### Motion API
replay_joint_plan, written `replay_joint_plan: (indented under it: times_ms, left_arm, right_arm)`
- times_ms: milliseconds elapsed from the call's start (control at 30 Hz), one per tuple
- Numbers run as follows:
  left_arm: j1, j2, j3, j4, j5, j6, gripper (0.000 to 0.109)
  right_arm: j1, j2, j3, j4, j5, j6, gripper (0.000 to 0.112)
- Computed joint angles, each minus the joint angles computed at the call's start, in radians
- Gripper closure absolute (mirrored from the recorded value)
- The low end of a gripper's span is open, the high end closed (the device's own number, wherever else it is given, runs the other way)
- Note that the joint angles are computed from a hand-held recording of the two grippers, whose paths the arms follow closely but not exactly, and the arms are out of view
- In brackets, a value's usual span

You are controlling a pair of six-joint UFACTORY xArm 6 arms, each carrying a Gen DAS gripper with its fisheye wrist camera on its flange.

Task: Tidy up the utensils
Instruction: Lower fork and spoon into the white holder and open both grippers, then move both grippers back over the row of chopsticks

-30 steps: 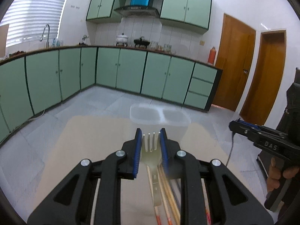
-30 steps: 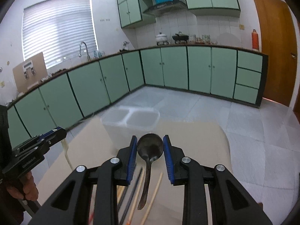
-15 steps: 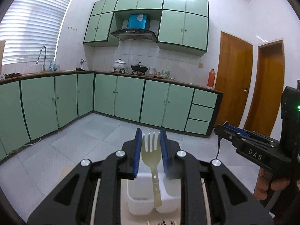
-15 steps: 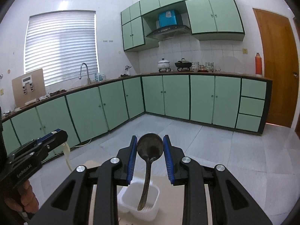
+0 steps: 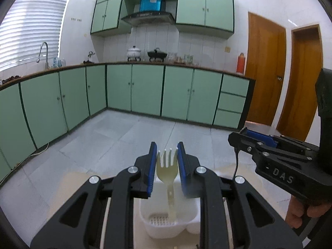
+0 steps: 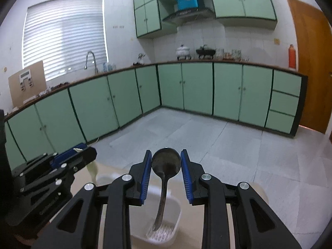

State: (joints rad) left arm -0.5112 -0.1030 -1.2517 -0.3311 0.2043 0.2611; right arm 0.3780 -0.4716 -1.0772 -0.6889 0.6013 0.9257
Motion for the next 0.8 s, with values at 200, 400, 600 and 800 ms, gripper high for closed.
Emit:
replay_joint_plan:
  times_ms: [200,400,600,800]
  left_arm:
    - [0.029,-0.063,0.083,-0.012,0.002,0.008,0.067]
    - [0.055,-0.199,0.199,0.024,0.046,-0.031,0.046]
    - [0.058,-0.406,0.39,0.076,0.119,-0.052,0.031]
    - [0.07,-0.621,0.569,0.103,0.251,-0.052,0.028]
  right_arm:
    - [0.014,-0.071,0.078,0.003,0.025,0.039,0.073]
    - [0.086,-0.191,0.149,-0.086,0.139,0.162,0.05]
    - [0.304,-0.332,0.241,-0.205,0.389,0.332,0.03]
    - [0.603,-0.435,0.315,-0.23,0.698,0.508,0.028]
